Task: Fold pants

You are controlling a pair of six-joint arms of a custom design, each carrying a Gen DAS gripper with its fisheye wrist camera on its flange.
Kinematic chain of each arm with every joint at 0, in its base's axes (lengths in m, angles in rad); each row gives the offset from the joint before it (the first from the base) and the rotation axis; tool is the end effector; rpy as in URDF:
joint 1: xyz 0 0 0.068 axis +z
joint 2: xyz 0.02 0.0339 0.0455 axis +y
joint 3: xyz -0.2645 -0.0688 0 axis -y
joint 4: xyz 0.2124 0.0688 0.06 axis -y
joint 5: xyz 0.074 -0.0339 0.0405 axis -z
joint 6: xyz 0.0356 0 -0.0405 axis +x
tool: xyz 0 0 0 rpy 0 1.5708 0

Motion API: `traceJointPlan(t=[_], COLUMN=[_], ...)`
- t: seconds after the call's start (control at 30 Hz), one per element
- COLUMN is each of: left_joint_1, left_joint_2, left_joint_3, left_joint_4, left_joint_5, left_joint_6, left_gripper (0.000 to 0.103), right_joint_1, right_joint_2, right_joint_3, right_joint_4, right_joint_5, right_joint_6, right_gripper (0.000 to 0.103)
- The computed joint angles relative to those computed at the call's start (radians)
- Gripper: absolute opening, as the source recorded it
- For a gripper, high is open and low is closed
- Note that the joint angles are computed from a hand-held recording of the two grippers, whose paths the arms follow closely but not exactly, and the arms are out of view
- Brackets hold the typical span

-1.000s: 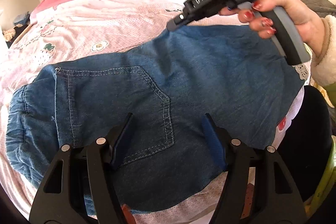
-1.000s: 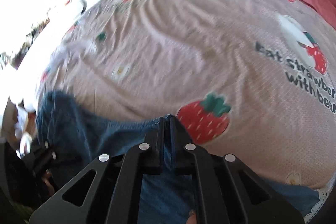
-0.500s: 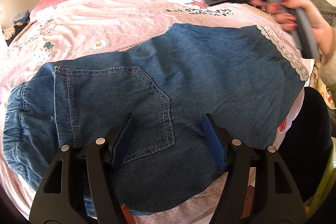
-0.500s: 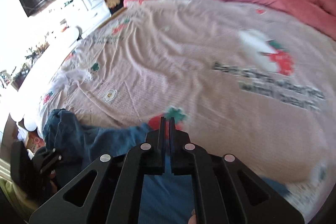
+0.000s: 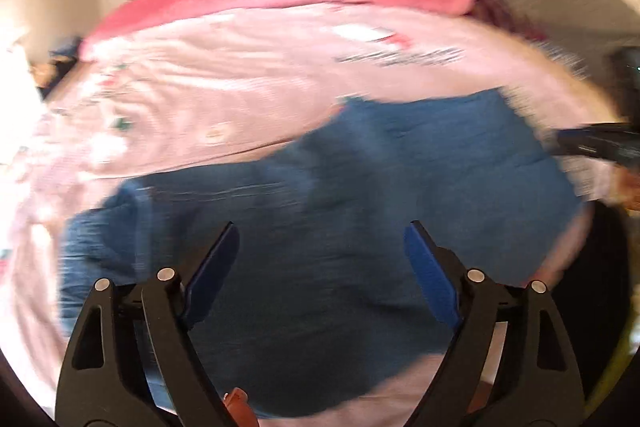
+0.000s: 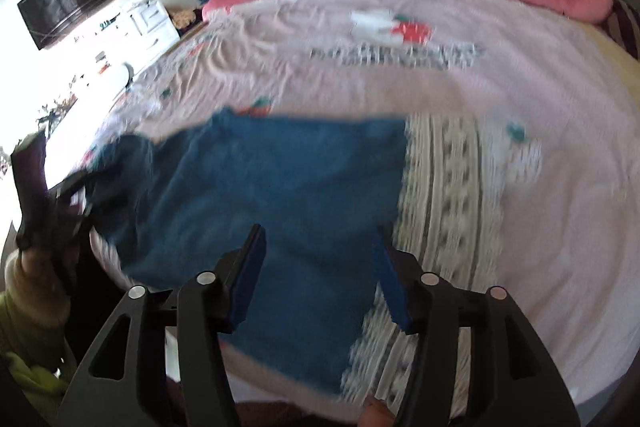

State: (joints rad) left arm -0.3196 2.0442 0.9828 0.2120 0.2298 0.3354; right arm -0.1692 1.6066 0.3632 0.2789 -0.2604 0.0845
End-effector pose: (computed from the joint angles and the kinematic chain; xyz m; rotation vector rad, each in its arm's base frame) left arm 0.3471 -0.1234 0.1111 0.8731 2.2444 -0.2705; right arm 0.2148 -0.0274 0.1069 0.2156 2.5036 0.2952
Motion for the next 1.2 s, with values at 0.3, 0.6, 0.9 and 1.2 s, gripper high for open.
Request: traceJointPlan(t=[0.3,0.6,0.9,1.2], left_joint_1=[0.123,0.122,-0.007,-0.146], left_joint_2=[0.049,-0.045,-0.209,-0.247], left_joint_3=[-0.029,-0.042,-0.064,-0.038], left_joint_4=[0.036,0.013,-0.034,-0.089], left_joint_5=[-0.046,-0.010,0.024,-0.012], left_joint_6=[0.011,-0.054,-0.143,-0.213], left_gripper=[0.071,0.083,0.091,0.093], right_joint_1=[-0.091,0.056,0.089,0.019], right_joint_2=[0.064,-0.177,0.015,-0.232], right_joint_3=[-0.114,-0.133,-0.099,-0.159], right_joint_4=[0.176,0.029,0.075,0.002], right_joint_5=[-0.034,0.089,0.068,0.001], right_joint_6=[0.014,0.062,0.096,0.071], right_gripper=[0.057,0.066,0.071,0.079])
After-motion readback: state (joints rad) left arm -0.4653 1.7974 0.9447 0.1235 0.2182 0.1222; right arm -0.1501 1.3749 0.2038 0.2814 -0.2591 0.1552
